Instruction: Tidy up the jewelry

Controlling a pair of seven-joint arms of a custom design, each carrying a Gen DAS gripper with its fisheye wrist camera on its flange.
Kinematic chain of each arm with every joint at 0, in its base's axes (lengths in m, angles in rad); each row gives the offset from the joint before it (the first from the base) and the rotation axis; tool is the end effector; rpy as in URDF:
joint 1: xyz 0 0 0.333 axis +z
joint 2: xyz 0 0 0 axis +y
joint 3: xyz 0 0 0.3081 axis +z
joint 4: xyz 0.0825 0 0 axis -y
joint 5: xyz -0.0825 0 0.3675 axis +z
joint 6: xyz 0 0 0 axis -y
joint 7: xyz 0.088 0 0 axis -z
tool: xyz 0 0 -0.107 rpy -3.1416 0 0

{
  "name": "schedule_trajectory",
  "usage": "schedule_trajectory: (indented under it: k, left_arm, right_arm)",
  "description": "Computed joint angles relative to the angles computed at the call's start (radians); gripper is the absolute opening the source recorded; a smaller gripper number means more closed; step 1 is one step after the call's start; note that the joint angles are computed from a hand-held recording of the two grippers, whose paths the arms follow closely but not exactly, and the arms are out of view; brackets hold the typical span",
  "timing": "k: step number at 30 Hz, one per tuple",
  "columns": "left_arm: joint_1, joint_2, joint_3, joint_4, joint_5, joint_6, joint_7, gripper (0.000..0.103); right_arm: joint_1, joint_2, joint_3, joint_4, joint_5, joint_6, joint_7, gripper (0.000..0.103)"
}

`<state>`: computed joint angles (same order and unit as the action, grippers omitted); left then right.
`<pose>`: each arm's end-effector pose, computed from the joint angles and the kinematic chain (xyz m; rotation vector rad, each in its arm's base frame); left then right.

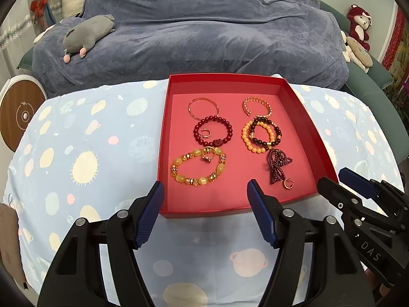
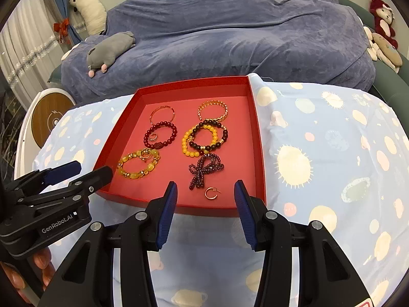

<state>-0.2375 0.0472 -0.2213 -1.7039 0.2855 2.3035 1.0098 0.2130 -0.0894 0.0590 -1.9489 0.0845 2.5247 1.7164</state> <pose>0.5456 -0.2597 0.6087 -1.8708 1.9199 -0.6378 0.5448 0.1524 0.5917 -1.8478 1.7126 -0.4031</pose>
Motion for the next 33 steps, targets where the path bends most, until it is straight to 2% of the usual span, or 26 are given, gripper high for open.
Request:
schedule_trajectory:
  k: [8, 21, 22, 24, 26, 33]
  left_arm:
    - [0.005, -0.053, -0.001, -0.077, -0.018, 0.003, -0.014, 0.064]
    - [0.0, -0.118, -0.012, -0.17, 0.001, 0.008, -0.073, 0.064]
    - [-0.002, -0.124, -0.014, -0.179, 0.004, 0.008, -0.075, 0.064]
    - [-0.005, -0.135, -0.016, -0.196, -0.001, 0.015, -0.073, 0.064]
    - [-0.008, -0.146, -0.019, -0.213, 0.01, 0.022, -0.08, 0.072]
    - [-0.009, -0.162, -0.023, -0.251, 0.044, 0.029, -0.103, 0.082]
  right_arm:
    - [0.001, -0.037, 0.007, -0.053, 0.003, -0.003, 0.016, 0.046]
    - [0.001, -0.107, 0.04, -0.141, -0.076, -0.012, 0.079, 0.046]
    - [-0.002, -0.115, 0.046, -0.15, -0.094, -0.011, 0.091, 0.048]
    - [-0.004, -0.128, 0.052, -0.169, -0.114, -0.004, 0.107, 0.057]
    - [-0.005, -0.141, 0.058, -0.185, -0.129, -0.001, 0.117, 0.061]
    - [-0.018, -0.153, 0.063, -0.205, -0.166, -0.016, 0.155, 0.07]
